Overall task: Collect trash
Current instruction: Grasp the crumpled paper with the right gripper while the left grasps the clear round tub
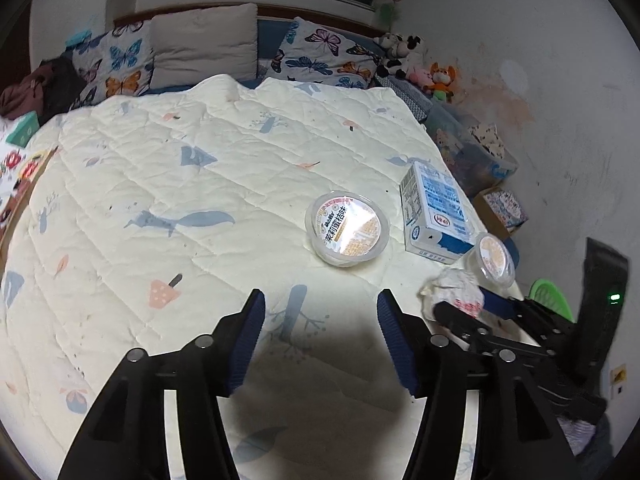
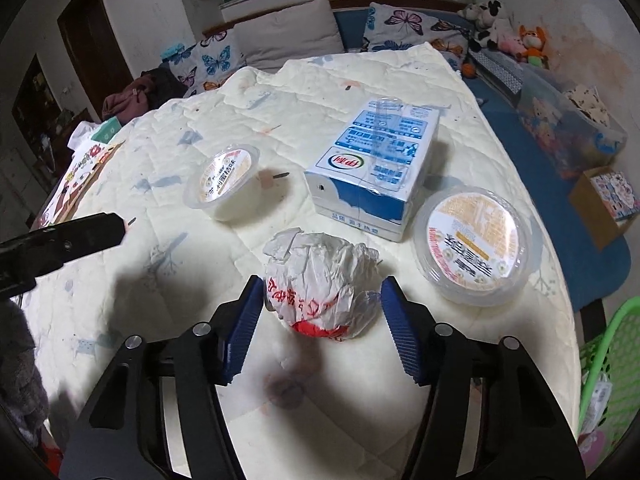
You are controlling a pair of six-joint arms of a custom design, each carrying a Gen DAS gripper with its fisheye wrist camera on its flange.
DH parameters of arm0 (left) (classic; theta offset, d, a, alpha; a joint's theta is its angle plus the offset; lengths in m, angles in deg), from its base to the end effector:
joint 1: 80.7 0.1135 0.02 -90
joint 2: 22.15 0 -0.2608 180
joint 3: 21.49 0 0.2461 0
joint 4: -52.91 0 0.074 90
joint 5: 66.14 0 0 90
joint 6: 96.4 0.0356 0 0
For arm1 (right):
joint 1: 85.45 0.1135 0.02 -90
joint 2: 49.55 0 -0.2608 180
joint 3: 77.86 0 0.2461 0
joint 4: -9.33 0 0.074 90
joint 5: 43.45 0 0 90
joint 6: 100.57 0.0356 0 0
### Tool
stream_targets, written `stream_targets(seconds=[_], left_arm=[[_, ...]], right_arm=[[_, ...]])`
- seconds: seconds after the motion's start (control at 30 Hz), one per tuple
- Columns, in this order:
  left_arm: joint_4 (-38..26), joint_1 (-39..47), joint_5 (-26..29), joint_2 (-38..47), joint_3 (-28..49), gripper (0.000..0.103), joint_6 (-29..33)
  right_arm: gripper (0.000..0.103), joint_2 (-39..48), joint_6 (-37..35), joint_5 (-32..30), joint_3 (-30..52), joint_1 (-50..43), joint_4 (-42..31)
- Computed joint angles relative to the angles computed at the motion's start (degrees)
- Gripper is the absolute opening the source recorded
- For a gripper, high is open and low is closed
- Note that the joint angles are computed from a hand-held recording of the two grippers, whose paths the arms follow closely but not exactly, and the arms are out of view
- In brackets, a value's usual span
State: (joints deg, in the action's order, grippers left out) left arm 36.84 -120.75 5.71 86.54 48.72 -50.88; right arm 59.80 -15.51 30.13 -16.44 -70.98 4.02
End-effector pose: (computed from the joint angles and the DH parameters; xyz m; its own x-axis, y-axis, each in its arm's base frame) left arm 0.2818 -0.2224 0.1196 -0.7764 -0.2171 -0.5916 -0.0993 0.9692 -0.2253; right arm 0.3229 0.0937 0.0902 -0.7381 -0.2758 -0.6157 -0.4688 0.8660 0.1741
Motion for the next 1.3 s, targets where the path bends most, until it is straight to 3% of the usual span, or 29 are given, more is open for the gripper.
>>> stream_targets(seconds=[0.2, 0.3, 0.57, 0.8, 1.3], left_arm=[[-0.7, 0.7, 0.8, 3.6, 3.6, 0.058, 2.0], [-0.6, 0.7, 1.6, 5.7, 5.8, 0.065, 3.6], [-3.8, 2.3, 2.6, 12.1, 14.2, 0.065, 7.0], [-5.6, 3.8, 3.3, 16.5, 19.4, 0.067, 8.5], [-4.5, 5.6, 3.0, 19.6, 22.9, 0.067, 9.5]], right_arm=[[0.059, -5.3, -2.4, -2.2, -5.0, -2.6, 0.2], [0.059, -8.6, -3.8, -3.8, -8.1, -4.5, 0.3], [0.059, -15.5, -7.1, -7.6, -14.2, -10.6, -0.7], [0.059, -18.8, -8.5, -10.1, -15.8, -15.1, -2.2], [0.059, -23.0, -9.6, -10.8, -17.9, -18.2, -2.0]])
